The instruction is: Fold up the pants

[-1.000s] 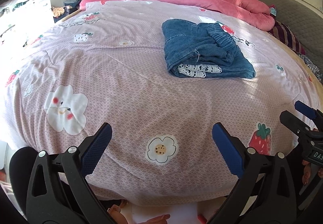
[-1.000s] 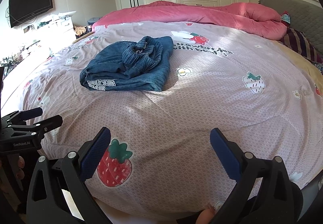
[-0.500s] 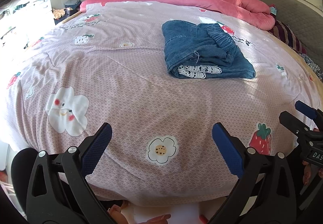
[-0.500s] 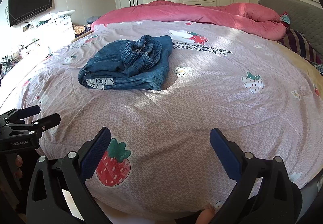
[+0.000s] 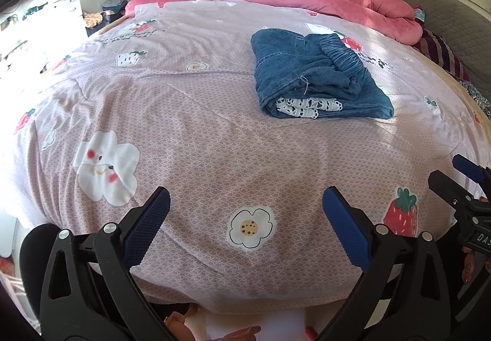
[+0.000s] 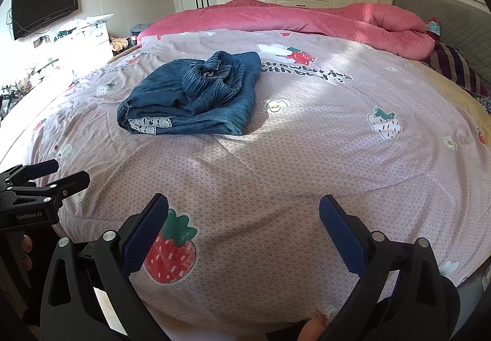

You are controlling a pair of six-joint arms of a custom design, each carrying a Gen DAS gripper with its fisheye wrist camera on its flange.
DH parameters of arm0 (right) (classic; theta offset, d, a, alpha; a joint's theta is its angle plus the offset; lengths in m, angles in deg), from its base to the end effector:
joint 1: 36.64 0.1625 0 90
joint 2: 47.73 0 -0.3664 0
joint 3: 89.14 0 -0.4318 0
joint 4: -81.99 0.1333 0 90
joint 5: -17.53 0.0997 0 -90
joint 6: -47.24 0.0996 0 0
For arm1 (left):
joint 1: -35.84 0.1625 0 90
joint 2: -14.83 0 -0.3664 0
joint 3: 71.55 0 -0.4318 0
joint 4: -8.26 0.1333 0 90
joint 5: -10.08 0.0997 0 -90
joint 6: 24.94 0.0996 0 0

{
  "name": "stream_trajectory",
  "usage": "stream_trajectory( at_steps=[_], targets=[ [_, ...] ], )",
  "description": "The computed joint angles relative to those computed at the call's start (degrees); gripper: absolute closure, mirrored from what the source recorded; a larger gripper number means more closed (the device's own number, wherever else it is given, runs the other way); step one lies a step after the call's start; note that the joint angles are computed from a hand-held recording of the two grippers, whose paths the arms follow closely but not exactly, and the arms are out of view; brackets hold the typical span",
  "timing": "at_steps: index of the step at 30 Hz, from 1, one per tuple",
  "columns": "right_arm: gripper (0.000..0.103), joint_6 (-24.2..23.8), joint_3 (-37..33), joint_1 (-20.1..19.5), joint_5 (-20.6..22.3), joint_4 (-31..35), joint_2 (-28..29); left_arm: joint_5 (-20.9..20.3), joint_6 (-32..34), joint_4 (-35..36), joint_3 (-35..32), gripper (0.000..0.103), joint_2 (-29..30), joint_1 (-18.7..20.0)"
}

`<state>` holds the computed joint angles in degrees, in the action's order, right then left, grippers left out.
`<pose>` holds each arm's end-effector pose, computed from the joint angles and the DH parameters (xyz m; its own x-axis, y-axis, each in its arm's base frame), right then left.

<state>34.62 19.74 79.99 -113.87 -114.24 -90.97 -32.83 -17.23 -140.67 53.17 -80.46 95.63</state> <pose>0.3155 -0.4787 0.0283 -0.7682 -0.1011 0.6322 -0.5208 0.6730 -0.5252 -0.0545 -0.5034 0.3052 -0.7041 0.1315 -0.6978 0.5373 0.7412 -0.4024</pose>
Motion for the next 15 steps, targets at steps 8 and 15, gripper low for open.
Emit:
stream_trajectory(
  at_steps=[8,15],
  targets=[
    [0.005,-0.04,-0.12,-0.02,-0.45,-0.06,0.11,1.71,-0.31,0.19,-0.02,0.01,0.53,-0.3],
    [0.005,-0.05,-0.16,-0.08,-1.2,-0.3,0.19,2.09,-1.46,1.24,-0.29,0.01,0.82,-0.2]
  ],
)
